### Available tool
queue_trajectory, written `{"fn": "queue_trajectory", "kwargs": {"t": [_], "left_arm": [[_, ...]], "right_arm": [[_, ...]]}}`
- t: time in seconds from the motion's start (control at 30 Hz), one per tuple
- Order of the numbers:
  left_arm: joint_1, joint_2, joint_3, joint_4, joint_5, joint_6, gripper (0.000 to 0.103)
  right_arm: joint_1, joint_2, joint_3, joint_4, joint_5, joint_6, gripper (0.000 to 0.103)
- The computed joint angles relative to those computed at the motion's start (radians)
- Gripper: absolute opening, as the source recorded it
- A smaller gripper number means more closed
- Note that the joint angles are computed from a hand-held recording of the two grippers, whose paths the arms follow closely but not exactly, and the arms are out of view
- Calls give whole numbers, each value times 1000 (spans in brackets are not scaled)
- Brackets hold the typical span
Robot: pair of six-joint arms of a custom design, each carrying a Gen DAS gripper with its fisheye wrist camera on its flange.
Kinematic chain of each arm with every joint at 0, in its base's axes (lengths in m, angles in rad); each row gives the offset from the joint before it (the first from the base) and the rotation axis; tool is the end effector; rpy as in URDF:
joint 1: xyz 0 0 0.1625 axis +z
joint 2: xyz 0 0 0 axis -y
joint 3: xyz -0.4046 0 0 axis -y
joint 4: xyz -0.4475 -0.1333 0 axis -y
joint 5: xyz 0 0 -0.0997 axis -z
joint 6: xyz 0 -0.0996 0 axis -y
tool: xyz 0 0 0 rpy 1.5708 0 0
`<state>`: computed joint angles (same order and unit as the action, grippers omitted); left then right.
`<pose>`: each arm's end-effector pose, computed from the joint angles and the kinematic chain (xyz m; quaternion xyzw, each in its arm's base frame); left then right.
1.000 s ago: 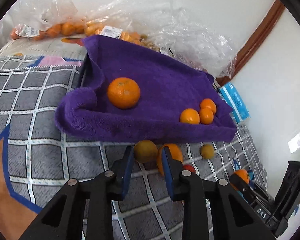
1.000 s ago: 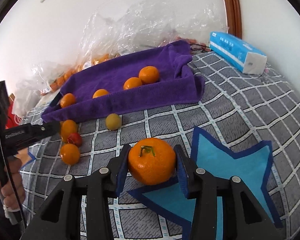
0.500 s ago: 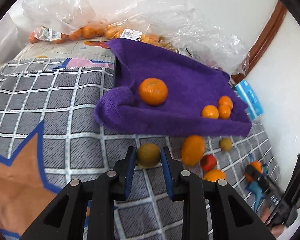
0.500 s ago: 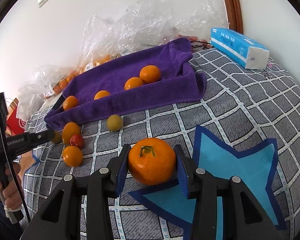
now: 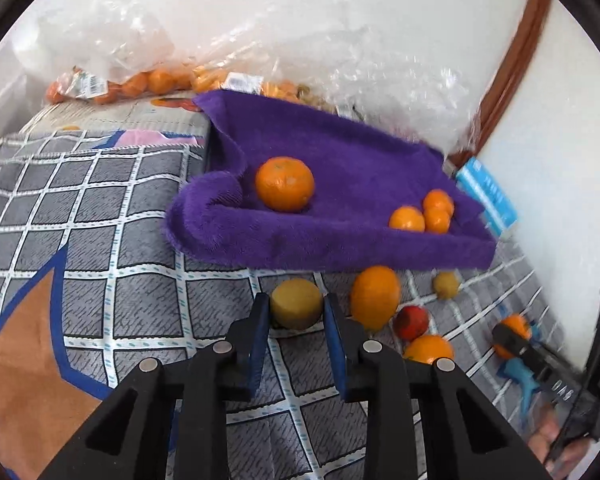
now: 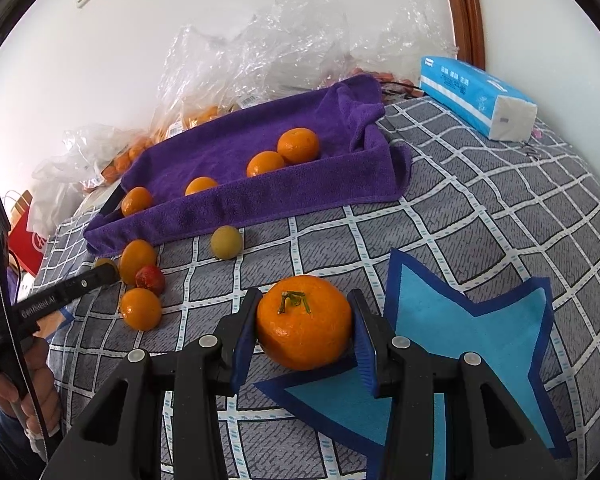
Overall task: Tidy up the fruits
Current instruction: 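Lift the orange with the right tool while the left tool grasps a yellow fruit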
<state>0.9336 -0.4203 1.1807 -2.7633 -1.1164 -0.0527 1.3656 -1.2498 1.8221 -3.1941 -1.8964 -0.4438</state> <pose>-0.3466 -0.7657 -0.0203 0.2279 0.9252 -0.2710 0.1364 -0.0301 -0.6426 0.3437 0.0209 -0.8572 0.4245 0.2907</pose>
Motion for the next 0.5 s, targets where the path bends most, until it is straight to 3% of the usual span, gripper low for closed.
{"fn": "queue_trajectory", "kwargs": {"t": [0.17, 0.5], "left_arm": [[0, -10, 27, -70, -22, 12, 26], [-12, -17, 51, -136, 0, 41, 25]], "right_arm": [[11, 3, 13, -40, -10, -41, 43], [16, 6, 17, -65, -30, -47, 43]]}}
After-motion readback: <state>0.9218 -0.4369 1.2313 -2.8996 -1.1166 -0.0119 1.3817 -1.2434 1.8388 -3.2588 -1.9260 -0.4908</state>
